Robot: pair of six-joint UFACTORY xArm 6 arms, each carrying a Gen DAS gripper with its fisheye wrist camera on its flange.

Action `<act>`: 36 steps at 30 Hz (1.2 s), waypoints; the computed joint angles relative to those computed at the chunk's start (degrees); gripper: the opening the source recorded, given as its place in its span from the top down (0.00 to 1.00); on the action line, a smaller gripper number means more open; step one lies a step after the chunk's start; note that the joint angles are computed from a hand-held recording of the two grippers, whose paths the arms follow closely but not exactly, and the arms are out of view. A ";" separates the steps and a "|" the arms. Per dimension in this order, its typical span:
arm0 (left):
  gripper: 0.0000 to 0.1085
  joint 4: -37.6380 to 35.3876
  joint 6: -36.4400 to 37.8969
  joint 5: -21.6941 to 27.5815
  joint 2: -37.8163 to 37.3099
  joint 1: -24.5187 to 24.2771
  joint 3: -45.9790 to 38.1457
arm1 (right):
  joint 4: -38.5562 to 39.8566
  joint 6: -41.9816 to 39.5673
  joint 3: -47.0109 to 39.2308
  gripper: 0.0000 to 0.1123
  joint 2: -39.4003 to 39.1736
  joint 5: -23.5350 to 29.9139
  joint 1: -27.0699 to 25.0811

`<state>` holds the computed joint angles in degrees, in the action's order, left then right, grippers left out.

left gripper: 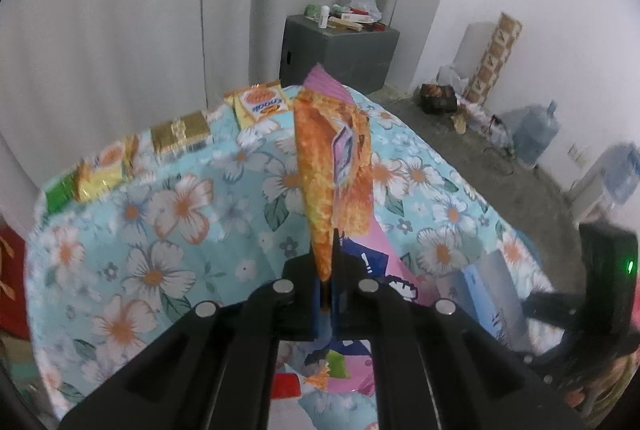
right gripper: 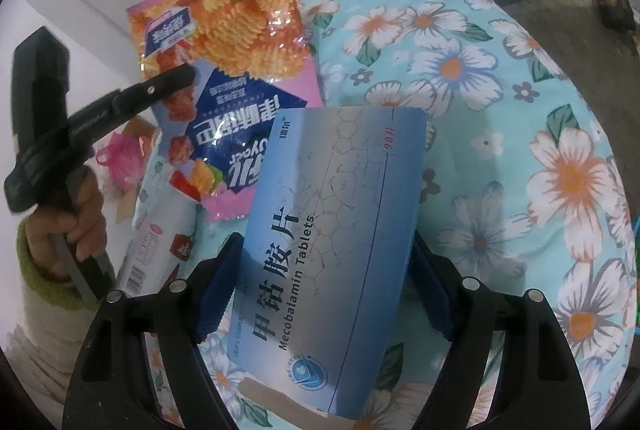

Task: Collect trash
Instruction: 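Lift the orange snack bag with the left tool while the right tool holds the blue box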

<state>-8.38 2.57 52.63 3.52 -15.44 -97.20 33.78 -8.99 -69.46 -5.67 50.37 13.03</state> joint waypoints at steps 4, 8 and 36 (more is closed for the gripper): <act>0.97 6.31 -0.41 -1.59 -2.41 -2.11 2.34 | 0.53 -0.47 0.16 0.34 -0.59 0.33 -1.01; 0.97 10.45 -1.10 -2.48 -4.44 -3.93 4.30 | 0.77 -0.80 0.84 0.34 -1.79 0.24 -1.59; 0.98 23.82 -6.33 -6.85 -14.26 -10.57 12.07 | 1.33 -0.23 4.38 0.34 -8.89 -2.09 -2.12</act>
